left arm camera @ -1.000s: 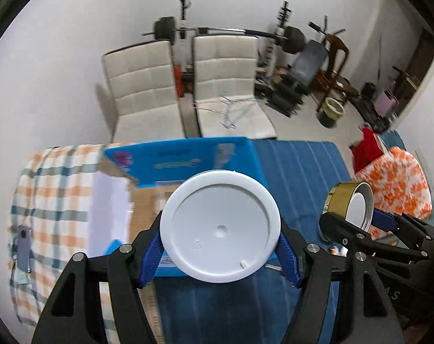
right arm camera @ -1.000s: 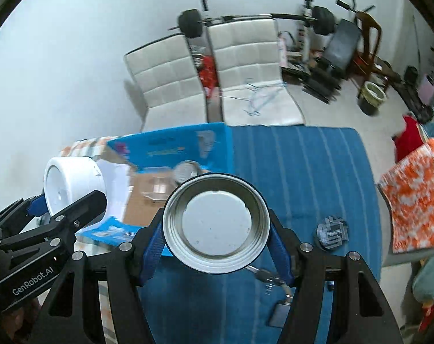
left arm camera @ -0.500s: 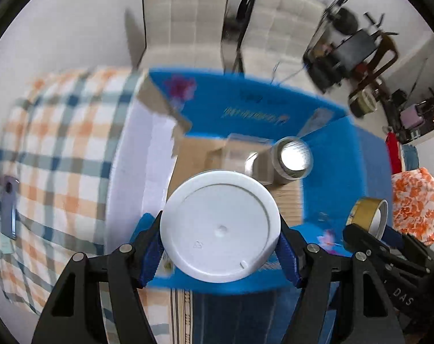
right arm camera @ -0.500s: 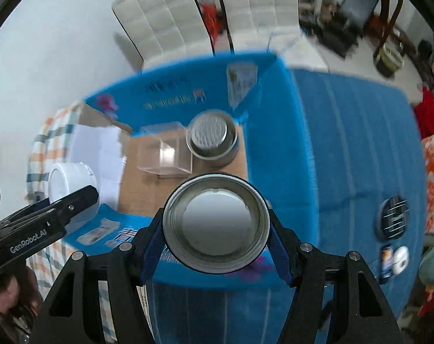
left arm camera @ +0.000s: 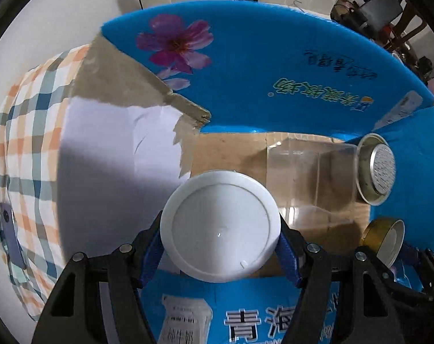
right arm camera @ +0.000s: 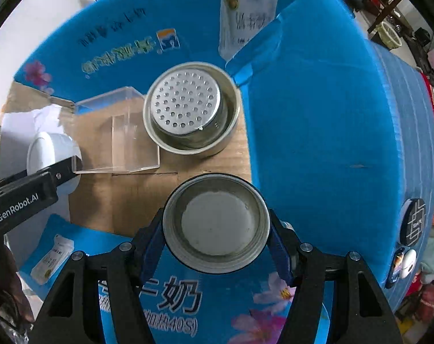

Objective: Organize rigid objects

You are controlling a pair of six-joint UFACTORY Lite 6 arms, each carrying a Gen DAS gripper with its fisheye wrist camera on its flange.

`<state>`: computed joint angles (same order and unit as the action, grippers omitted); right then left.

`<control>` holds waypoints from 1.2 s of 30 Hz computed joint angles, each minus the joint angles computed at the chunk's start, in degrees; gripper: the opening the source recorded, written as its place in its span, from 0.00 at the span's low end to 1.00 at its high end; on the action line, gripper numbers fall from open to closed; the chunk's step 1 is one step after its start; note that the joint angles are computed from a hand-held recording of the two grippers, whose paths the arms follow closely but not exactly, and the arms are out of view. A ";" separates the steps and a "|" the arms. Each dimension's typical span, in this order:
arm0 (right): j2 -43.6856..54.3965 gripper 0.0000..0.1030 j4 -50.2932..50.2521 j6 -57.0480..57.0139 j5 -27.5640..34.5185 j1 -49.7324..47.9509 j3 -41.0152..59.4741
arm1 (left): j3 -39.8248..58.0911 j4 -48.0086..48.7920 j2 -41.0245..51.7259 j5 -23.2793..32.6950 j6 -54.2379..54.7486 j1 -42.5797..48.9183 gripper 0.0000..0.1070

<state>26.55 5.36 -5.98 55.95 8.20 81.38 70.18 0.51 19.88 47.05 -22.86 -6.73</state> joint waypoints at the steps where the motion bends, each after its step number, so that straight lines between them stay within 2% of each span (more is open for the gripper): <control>1: 0.61 0.66 0.21 0.07 -0.01 -0.06 0.31 | 0.42 -0.07 0.78 -0.02 0.02 0.09 0.62; 10: 7.08 0.68 1.41 -1.44 1.19 -0.50 4.46 | 1.76 -4.34 2.03 1.11 3.86 1.63 0.65; 14: 6.74 0.79 2.11 -3.32 0.91 -0.67 3.53 | 2.20 -6.44 0.13 2.57 5.31 3.09 0.77; 15: 6.35 0.83 2.09 -3.59 0.98 -0.61 3.20 | 2.11 -5.98 -0.54 3.04 4.97 2.81 0.84; 17: 5.23 0.85 1.65 -4.14 0.83 -0.58 2.50 | 1.95 -5.62 -1.82 3.83 4.38 2.14 0.96; 26: -6.53 0.85 1.09 -6.45 1.47 -3.10 -5.68 | -9.47 -1.95 -17.94 3.21 0.36 1.07 0.96; 31: -16.53 0.85 1.62 -6.81 3.76 -1.77 -9.80 | -15.84 0.55 -30.70 6.50 -2.06 0.48 0.96; 36: -26.26 0.85 3.32 -9.63 8.82 -3.61 -10.15 | -12.77 3.36 -34.53 10.55 -6.57 -3.00 0.96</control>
